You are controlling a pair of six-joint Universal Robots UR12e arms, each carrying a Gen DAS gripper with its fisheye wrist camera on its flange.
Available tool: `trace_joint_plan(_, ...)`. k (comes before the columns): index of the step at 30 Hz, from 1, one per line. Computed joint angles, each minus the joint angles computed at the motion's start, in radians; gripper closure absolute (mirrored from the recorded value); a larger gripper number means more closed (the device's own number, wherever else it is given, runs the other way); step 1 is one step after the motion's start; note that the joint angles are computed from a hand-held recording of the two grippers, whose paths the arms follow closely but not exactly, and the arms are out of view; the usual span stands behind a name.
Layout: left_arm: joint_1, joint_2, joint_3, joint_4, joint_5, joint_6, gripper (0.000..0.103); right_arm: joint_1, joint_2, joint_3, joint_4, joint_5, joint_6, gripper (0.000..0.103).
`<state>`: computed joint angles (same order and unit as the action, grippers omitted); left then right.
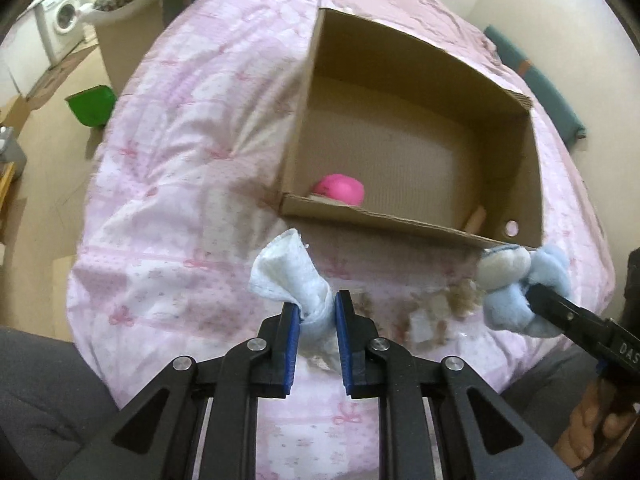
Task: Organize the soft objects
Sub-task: 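Carry the elephant and the white sock over the box with both grippers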
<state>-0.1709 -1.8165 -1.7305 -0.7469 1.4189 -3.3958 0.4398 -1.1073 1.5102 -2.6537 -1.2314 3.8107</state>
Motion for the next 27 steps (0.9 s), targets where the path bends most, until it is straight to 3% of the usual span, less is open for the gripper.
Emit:
trace_joint_plan(18,-0.011,-0.01,0.008,-0.012,0.03,0.041,0.087,0.007,0.016,-0.035,0.062,-0.006,-0.017,0.089)
trace_joint_plan(27,-0.016,0.0,0.031,0.001,0.027,0.067,0.087,0.001,0.008,-0.021,0.005,0.02,-0.015,0.089)
